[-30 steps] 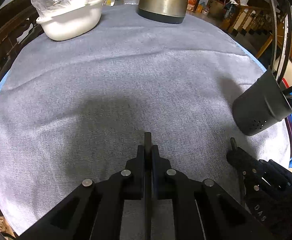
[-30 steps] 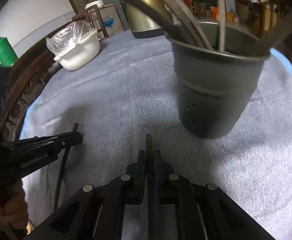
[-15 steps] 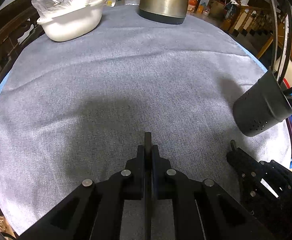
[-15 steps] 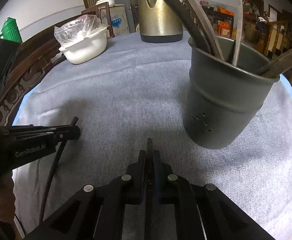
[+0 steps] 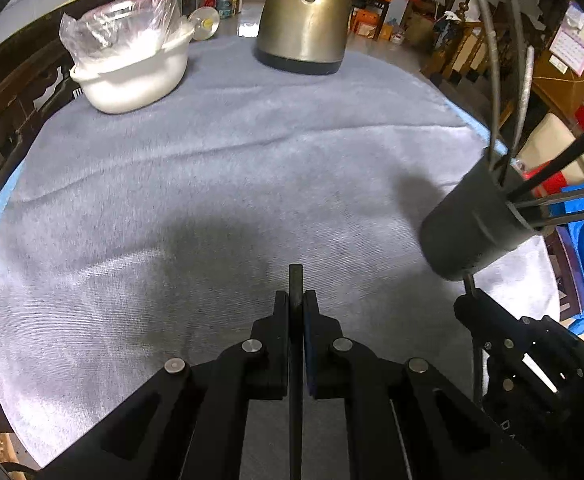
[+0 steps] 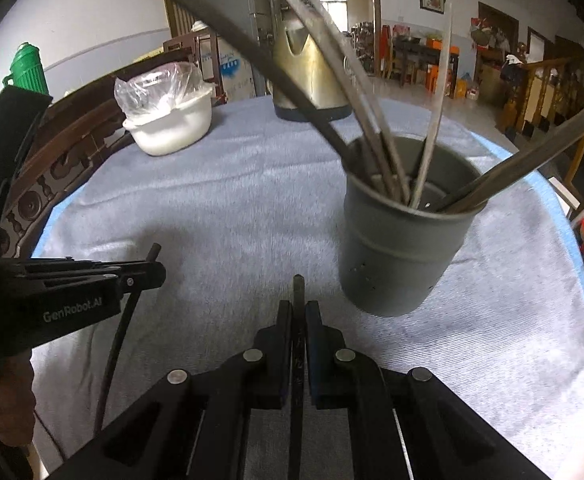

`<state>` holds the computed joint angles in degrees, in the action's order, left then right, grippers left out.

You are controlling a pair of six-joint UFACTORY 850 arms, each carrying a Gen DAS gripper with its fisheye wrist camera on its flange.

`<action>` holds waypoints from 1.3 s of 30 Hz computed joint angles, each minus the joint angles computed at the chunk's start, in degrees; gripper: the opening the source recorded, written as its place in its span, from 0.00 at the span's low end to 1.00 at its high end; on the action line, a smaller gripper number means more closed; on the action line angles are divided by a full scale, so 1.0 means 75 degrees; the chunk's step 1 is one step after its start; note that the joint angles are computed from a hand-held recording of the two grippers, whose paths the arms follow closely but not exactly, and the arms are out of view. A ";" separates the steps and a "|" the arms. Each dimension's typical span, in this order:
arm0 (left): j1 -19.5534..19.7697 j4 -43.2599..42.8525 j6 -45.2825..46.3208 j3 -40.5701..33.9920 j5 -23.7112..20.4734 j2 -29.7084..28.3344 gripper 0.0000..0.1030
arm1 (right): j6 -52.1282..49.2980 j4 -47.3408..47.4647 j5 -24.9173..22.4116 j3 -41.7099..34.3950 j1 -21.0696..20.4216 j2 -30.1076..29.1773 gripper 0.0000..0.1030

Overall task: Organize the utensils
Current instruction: 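Lift both held chopsticks with both grippers toward the grey holder, then lower both held chopsticks into the grey holder with both grippers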

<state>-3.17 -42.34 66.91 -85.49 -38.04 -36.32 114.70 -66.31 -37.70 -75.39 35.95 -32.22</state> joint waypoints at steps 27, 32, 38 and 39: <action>0.1397 -0.4413 0.3111 0.1474 -0.1993 0.2101 0.07 | 0.4836 -0.4651 -0.0222 0.2229 0.0637 0.2365 0.07; 0.1357 -0.4335 0.3143 0.1540 -0.1875 0.2163 0.07 | 0.4163 -0.3841 0.0401 0.2148 0.0413 0.2323 0.08; 0.1468 -0.4380 0.3285 0.1820 -0.1758 0.2202 0.07 | 0.3146 -0.2122 0.1439 0.1933 -0.0129 0.1759 0.10; 0.1491 -0.4432 0.3368 0.1881 -0.1727 0.2224 0.07 | 0.3076 -0.2010 0.1549 0.1889 -0.0201 0.1637 0.10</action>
<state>8.01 -75.58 92.17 -71.38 -51.00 -19.64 137.77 -81.38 -26.08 -61.22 34.45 -19.94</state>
